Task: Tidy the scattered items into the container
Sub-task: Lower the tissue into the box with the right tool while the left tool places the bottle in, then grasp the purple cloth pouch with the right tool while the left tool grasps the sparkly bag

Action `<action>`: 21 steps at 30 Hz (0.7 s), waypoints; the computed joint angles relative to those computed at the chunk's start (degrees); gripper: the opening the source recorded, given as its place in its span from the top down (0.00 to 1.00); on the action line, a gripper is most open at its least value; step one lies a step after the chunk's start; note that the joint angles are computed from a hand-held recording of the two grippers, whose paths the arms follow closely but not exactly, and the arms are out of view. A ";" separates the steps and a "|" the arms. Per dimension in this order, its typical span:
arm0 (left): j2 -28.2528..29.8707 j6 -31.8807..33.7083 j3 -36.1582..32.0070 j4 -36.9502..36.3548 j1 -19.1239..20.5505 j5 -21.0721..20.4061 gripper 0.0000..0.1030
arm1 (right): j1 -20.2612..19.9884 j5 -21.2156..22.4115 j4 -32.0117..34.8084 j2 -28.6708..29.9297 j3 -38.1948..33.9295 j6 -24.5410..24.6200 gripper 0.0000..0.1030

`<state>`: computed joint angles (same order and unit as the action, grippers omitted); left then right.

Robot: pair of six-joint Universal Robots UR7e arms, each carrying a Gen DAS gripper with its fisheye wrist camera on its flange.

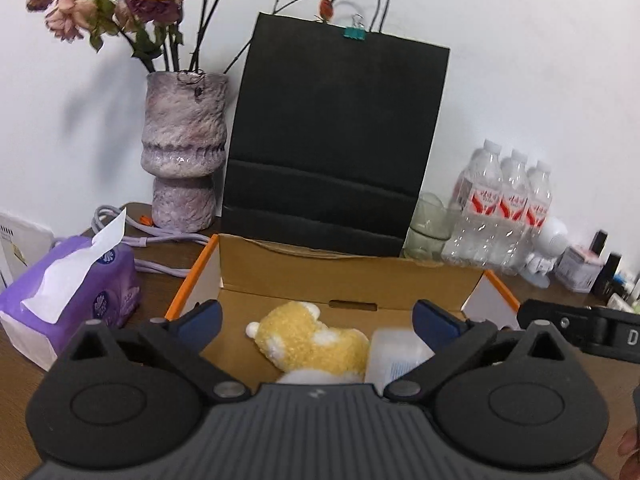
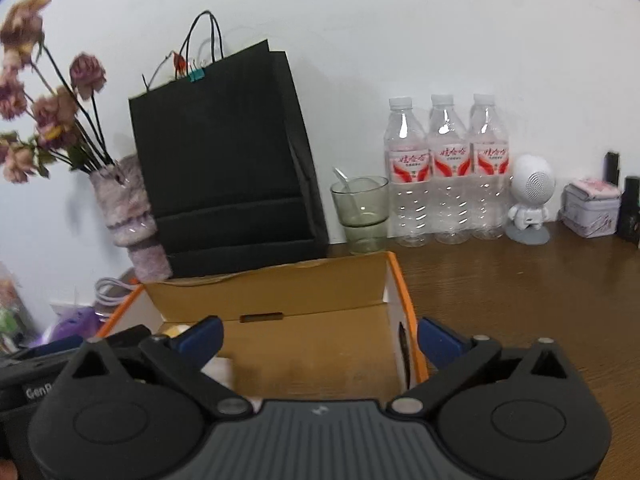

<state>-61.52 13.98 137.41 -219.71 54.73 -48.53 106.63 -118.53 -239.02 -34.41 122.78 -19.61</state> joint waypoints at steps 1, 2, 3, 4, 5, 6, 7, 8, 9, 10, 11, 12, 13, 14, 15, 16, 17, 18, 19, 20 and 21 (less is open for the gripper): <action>-0.01 0.05 0.04 0.00 -0.10 0.22 0.00 | -0.25 0.89 0.80 -0.65 0.53 0.93 0.00; 0.13 0.38 0.05 -0.12 -0.25 0.52 0.00 | -0.30 1.24 1.17 -0.90 0.74 1.27 0.00; 0.27 0.68 0.00 -0.11 -0.36 0.72 0.00 | -0.17 1.17 1.32 -0.94 0.76 1.04 0.00; 0.32 0.77 -0.02 0.05 -0.43 0.74 0.00 | 0.04 0.87 1.30 -0.79 0.64 0.54 0.00; 0.33 0.73 0.10 0.17 -0.56 0.69 0.00 | 0.29 0.45 1.22 -0.58 0.47 -0.14 0.00; 0.32 0.71 0.27 0.21 -0.71 0.62 0.00 | 0.54 0.07 1.18 -0.42 0.34 -0.63 0.00; 0.36 0.81 0.39 0.19 -0.82 0.58 0.00 | 0.79 -0.27 1.23 -0.31 0.23 -0.94 0.00; 0.43 0.93 0.49 0.07 -0.92 0.58 0.00 | 0.95 -0.41 1.37 -0.31 0.19 -1.08 0.00; 0.46 0.96 0.57 0.00 -1.00 0.60 0.00 | 1.03 -0.36 1.44 -0.33 0.22 -1.18 0.00; 0.46 0.91 0.60 0.02 -1.05 0.60 0.00 | 1.09 -0.30 1.45 -0.34 0.28 -1.24 0.00; 0.46 0.91 0.60 0.02 -1.05 0.60 0.00 | 1.15 -0.32 1.44 -0.36 0.30 -1.25 0.00; 0.44 0.81 0.62 0.04 -1.06 0.58 0.00 | 1.17 -0.37 1.42 -0.37 0.30 -1.24 0.00; 0.44 0.77 0.63 0.00 -1.08 0.64 0.00 | 1.19 -0.42 1.41 -0.39 0.31 -1.20 0.00; 0.41 0.72 0.65 -0.02 -1.09 0.66 0.00 | 1.19 -0.44 1.43 -0.42 0.34 -1.17 0.00; 0.35 0.66 0.66 0.04 -1.09 0.65 0.00 | 1.19 -0.46 1.43 -0.44 0.35 -1.20 0.00; 0.30 0.62 0.66 0.10 -1.10 0.63 0.00 | 1.19 -0.52 1.43 -0.44 0.32 -1.22 0.00; 0.28 0.61 0.66 0.13 -1.11 0.63 0.00 | 1.19 -0.55 1.45 -0.43 0.29 -1.24 0.00; 0.28 0.61 0.66 0.13 -1.11 0.63 0.00 | 1.17 -0.52 1.51 -0.45 0.31 -1.24 0.00; 0.23 0.64 0.67 0.21 -1.10 0.56 0.00 | 1.17 -0.52 1.51 -0.45 0.31 -1.24 0.00; 0.20 0.61 0.69 0.30 -1.13 0.56 0.00 | 1.21 -0.60 1.53 -0.46 0.30 -1.32 0.00; 0.18 0.57 0.71 0.37 -1.17 0.57 0.00 | 1.24 -0.66 1.54 -0.44 0.28 -1.38 0.00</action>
